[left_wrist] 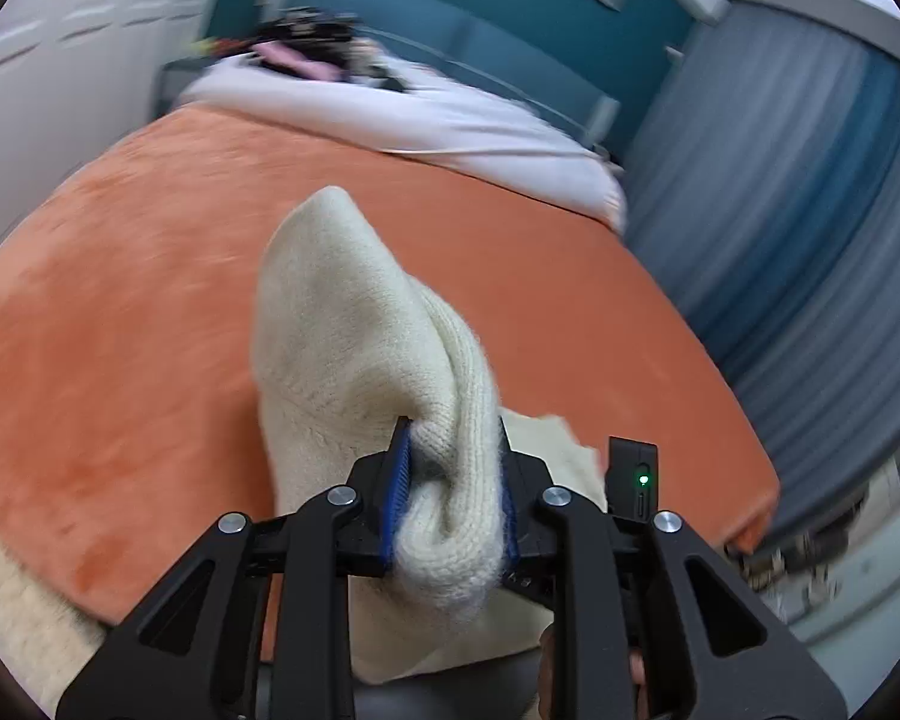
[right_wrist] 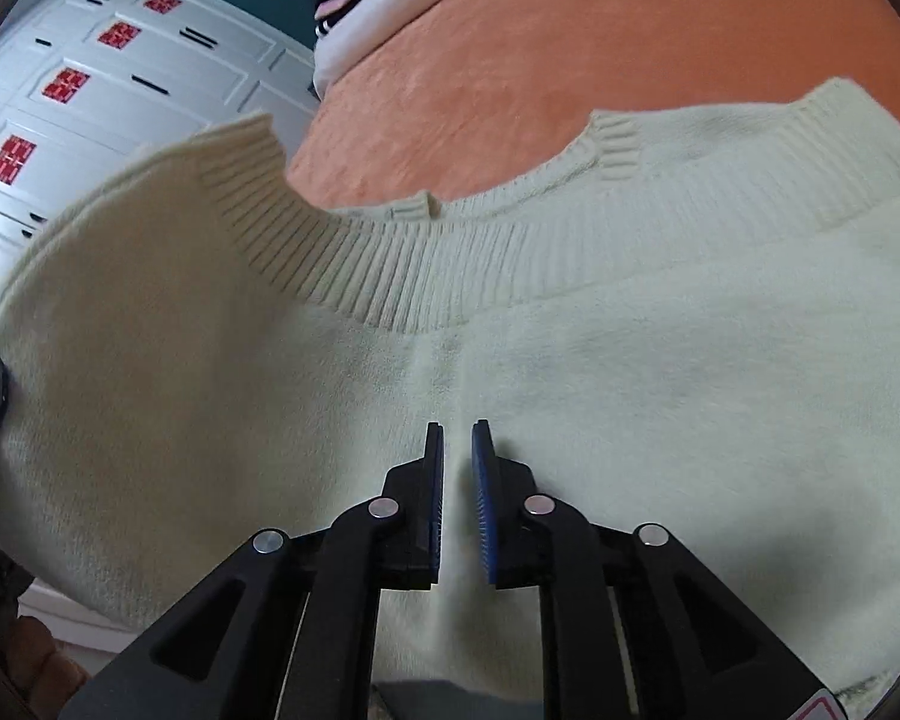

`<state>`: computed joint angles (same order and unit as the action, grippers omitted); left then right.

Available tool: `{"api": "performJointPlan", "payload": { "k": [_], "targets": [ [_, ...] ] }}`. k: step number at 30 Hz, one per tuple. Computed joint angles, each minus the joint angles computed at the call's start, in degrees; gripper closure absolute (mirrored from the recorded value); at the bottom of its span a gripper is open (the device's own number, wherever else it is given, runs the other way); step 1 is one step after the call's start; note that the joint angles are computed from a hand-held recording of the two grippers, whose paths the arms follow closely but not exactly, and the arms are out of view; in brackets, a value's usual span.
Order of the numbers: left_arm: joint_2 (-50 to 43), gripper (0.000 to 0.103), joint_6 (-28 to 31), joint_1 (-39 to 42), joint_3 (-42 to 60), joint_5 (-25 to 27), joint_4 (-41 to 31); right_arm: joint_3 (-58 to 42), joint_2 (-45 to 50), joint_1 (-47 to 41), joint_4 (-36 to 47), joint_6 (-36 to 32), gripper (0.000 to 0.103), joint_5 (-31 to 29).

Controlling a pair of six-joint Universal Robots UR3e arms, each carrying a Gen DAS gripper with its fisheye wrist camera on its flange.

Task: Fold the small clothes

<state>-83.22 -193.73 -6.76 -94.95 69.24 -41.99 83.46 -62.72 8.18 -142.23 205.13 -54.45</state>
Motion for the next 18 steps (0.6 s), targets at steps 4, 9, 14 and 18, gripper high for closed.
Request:
{"api": "performJointPlan", "payload": {
  "k": [4,9,14,18],
  "targets": [
    [-14.05,0.08,1.19,-11.01,7.65,0.11,2.17,20.4,-16.82,-10.01,-3.77,-2.41,0.076,2.56],
    [-25.81,0.071,2.21,-18.21,11.45,4.62,-1.42,37.24,-33.54,-22.98,1.49,-7.09,0.07,4.82],
    [-13.71,0.016,4.16,-16.29,-1.83,6.96,4.54,42.16,-39.9,-27.3,1.98,-8.26,0.023,11.17],
    [-6.6,0.011,8.18,-13.53,-7.64,11.77,0.62,37.1,-30.44,-23.24,-1.11,-5.48,0.02,13.11]
  ]
}}
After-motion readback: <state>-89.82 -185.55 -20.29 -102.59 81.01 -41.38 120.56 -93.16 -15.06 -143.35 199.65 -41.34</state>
